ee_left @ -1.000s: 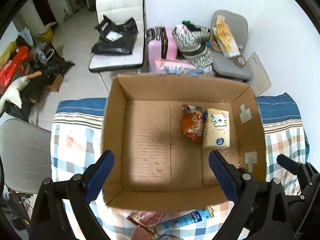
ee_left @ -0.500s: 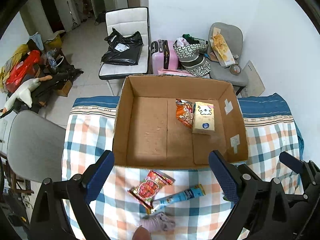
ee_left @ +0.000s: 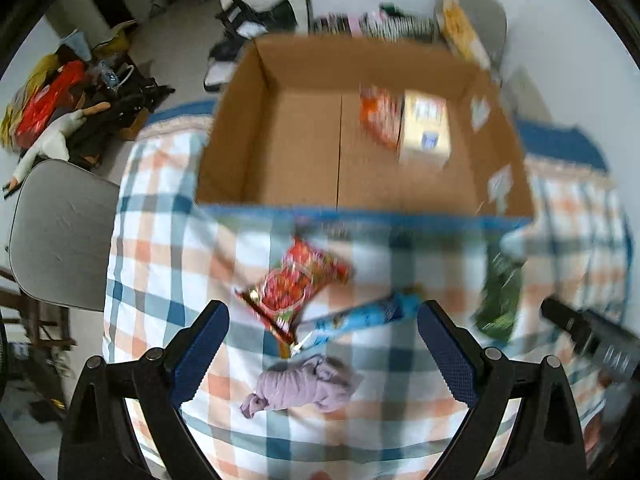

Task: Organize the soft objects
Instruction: 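Grasp the lilac sock with left tool while right tool grasps green snack bag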

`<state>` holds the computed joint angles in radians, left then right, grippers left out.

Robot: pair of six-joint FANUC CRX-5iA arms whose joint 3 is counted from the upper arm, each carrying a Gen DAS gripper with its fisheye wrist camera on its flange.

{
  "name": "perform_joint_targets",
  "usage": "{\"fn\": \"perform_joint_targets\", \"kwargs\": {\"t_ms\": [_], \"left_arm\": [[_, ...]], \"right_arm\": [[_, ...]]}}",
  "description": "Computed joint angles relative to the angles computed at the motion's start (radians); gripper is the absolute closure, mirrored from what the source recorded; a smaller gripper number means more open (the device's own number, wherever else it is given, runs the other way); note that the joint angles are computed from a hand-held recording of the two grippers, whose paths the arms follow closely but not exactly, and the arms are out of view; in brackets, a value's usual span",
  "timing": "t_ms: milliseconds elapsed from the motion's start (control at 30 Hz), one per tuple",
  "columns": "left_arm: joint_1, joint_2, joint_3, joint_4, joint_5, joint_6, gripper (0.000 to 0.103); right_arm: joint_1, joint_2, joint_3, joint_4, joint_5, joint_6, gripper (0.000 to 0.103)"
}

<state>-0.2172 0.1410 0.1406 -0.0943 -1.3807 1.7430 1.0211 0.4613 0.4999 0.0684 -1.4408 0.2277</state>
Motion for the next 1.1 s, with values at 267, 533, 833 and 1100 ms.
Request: {"fn": "perform_joint_targets", "kwargs": {"t_ms": [267,533,833,1100], "left_arm": [[0.108,0.01,-0.155,0.093,-0.006,0.112,0.006],[0.288,-0.119,-0.42,0.286,0.026,0.246,0.006],[0.369,-0.13,-0.618,0.494,0.131,0.244,0.006],[0.315,-0.115,-0.585,0.411,0.171,0.246,0.05]], "right_arm": [[-0.087,0.036,-0.13,-0.164,0.137,0.018,0.003],[-0.121,0.106,-0.112,-0.272,0.147,0.065,0.055],[-0.067,0.032,-0.174,-0.31,0.148,0.119,0.065],[-0.045,0.017,-0.204,-0.364,0.173,0.149,0.065]]}}
